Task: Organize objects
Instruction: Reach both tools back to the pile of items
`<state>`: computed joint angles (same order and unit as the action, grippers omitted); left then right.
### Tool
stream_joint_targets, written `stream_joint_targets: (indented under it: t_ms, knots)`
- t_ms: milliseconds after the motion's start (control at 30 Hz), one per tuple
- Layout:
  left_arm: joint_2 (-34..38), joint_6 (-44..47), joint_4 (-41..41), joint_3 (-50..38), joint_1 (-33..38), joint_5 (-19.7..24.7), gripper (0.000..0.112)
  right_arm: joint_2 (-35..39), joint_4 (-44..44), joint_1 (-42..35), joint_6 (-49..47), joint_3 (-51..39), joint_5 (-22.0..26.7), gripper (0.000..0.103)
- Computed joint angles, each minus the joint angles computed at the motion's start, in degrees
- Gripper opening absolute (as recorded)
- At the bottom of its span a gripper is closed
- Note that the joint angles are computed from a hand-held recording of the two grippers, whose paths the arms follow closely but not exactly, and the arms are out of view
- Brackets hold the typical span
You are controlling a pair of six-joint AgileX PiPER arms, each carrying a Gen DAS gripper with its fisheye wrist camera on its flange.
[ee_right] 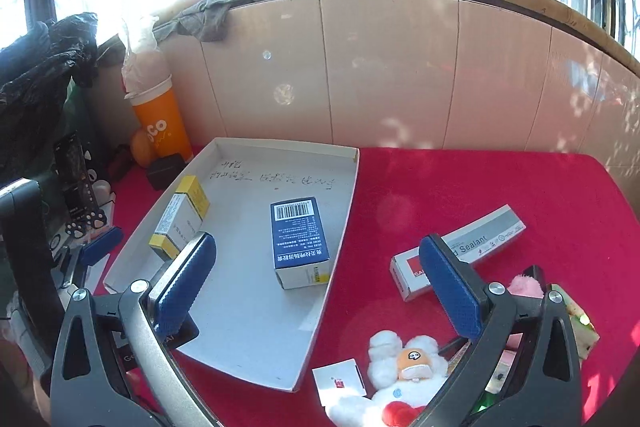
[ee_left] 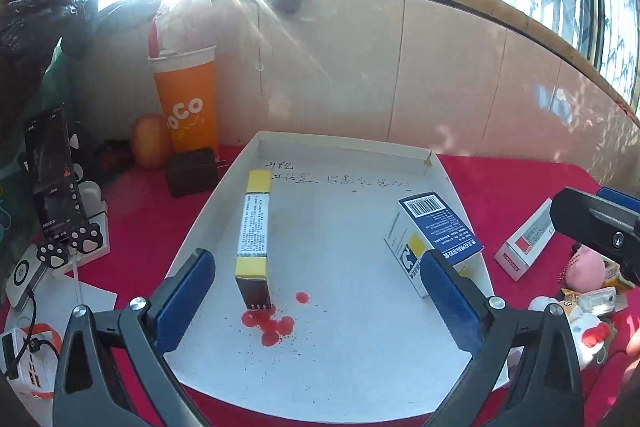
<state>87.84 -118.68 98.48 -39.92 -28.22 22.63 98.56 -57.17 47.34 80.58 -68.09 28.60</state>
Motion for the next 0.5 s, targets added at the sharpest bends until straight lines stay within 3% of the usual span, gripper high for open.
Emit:
stream_joint_targets:
  t_ms: [133, 167, 333, 500]
  knots:
    - [-1.04, 3.09, -4.29, 0.40, -6.52, 1.67, 0.103, -5.26, -6.02, 0.53, 7.35, 6.15, 0.29, 0.103]
    - [-0.31, 2.80, -3.15, -0.07, -5.63, 0.18, 0.103, -6.51, -6.90, 0.44, 8.53, 7.61, 0.36, 0.103]
    - [-0.12, 8.41, -9.16, -1.22, -10.13, 0.82, 0.103, -12.51, -9.41, -2.01, 13.14, 14.40, -1.16, 0.103]
    - [0.18, 15.05, -15.77, -2.54, -10.18, -5.20, 0.103, -18.25, -12.92, -5.76, 18.50, 20.95, -3.05, 0.103]
